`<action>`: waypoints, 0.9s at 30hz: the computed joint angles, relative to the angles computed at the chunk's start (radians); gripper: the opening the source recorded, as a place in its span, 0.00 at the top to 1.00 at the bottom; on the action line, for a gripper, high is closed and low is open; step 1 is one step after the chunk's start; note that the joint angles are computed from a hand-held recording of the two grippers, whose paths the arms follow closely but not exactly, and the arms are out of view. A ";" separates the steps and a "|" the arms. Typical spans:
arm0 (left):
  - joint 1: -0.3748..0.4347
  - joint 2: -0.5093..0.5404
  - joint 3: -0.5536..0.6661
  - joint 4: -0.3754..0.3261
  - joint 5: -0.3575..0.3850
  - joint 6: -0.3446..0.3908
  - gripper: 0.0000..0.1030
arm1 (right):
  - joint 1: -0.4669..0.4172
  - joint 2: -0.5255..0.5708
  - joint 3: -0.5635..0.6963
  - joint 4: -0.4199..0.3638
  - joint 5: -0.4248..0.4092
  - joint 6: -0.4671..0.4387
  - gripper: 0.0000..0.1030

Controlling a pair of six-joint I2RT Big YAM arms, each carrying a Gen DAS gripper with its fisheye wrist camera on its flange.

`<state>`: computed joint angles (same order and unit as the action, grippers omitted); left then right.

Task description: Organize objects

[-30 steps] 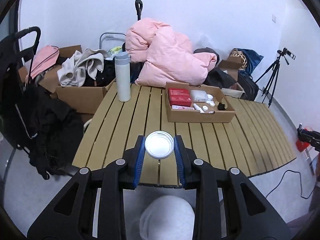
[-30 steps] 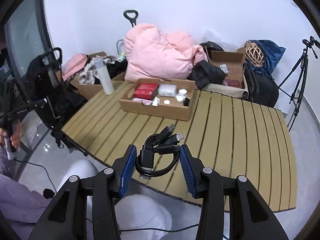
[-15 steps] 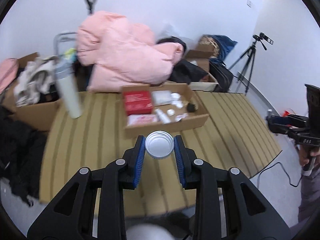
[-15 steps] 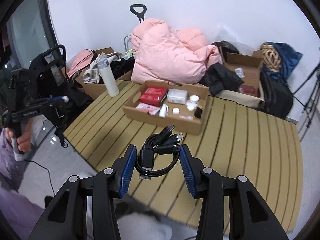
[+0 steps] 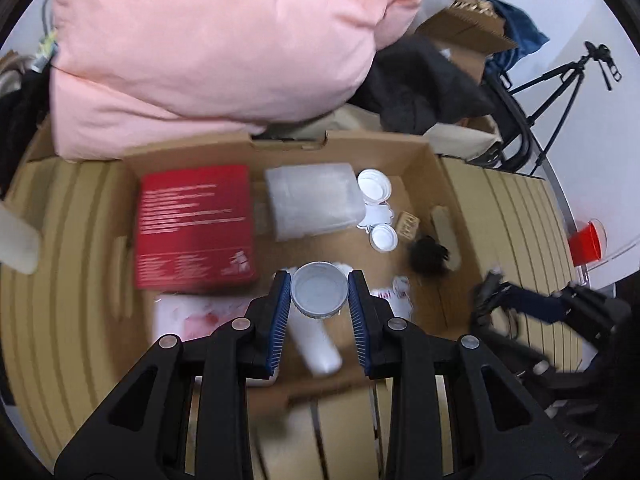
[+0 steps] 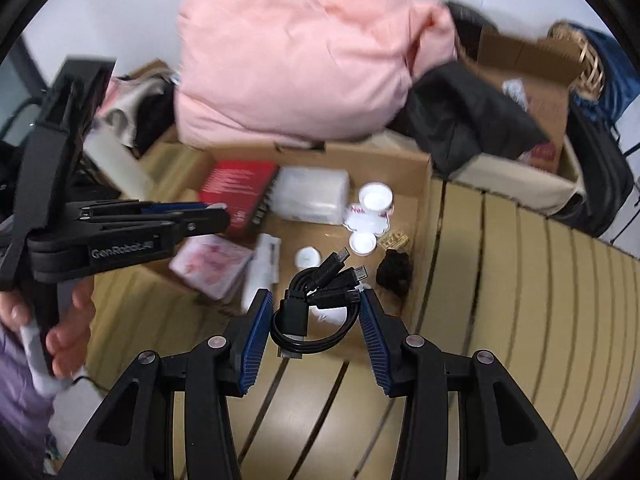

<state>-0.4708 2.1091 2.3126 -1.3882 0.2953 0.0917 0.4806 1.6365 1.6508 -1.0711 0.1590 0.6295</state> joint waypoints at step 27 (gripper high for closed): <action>0.169 -0.587 -0.465 0.246 -0.081 0.120 0.00 | 0.162 -0.103 0.116 -0.164 0.123 0.085 0.15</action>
<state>-0.3017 1.5226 1.8480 -1.1418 0.2142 0.2115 0.6431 1.5339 1.7672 -1.2353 0.2818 0.7143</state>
